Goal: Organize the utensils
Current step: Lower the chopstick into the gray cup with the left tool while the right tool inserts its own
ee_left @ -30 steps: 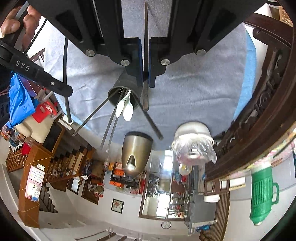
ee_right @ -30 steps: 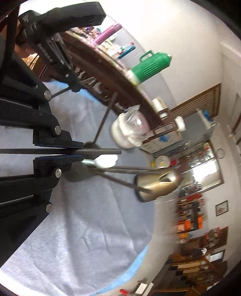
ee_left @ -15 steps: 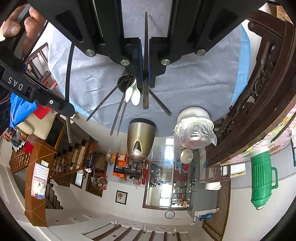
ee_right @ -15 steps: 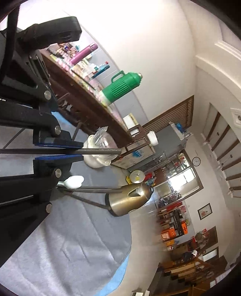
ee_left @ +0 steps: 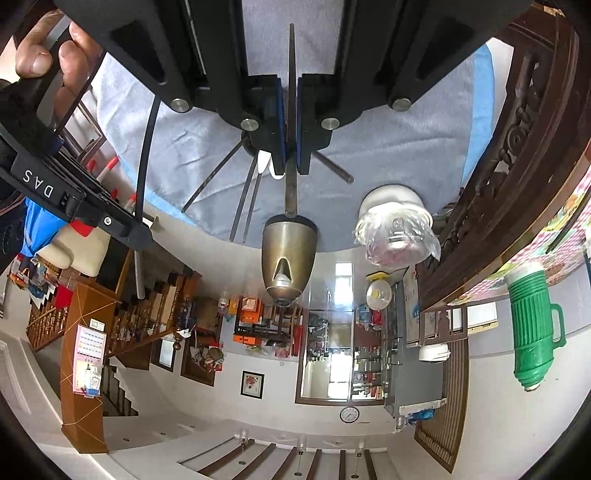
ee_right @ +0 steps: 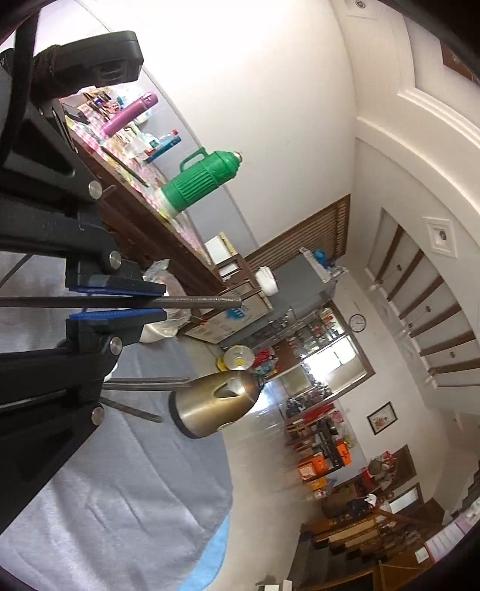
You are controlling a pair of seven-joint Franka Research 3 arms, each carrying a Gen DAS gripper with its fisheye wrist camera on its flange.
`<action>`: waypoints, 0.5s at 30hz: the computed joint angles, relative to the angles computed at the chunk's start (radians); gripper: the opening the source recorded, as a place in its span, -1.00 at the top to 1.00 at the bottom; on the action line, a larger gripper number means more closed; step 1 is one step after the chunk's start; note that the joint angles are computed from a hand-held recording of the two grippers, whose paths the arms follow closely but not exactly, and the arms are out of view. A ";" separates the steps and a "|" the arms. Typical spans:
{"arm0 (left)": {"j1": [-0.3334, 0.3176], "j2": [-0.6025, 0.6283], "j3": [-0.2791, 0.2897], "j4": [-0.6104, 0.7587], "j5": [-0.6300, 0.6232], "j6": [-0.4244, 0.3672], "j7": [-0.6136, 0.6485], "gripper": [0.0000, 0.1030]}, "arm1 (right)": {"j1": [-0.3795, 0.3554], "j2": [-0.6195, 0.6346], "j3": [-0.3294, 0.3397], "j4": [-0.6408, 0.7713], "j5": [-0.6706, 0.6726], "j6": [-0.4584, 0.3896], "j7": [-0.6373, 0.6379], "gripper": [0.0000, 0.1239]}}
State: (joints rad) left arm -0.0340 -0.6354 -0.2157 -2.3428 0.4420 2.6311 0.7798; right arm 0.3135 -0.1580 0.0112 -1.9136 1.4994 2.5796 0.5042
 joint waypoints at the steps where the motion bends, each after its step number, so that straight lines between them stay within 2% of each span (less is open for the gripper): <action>1: -0.002 0.007 0.005 0.007 -0.002 0.005 0.006 0.90 | 0.001 0.003 0.001 0.006 0.009 0.010 -0.010 0.88; 9: -0.004 0.061 0.038 0.071 -0.026 0.061 0.056 0.90 | 0.007 0.062 0.026 0.102 0.091 0.104 -0.090 0.88; 15: 0.032 0.117 0.031 0.132 -0.014 0.114 0.062 0.90 | 0.023 0.143 0.067 0.201 0.155 0.249 -0.188 0.88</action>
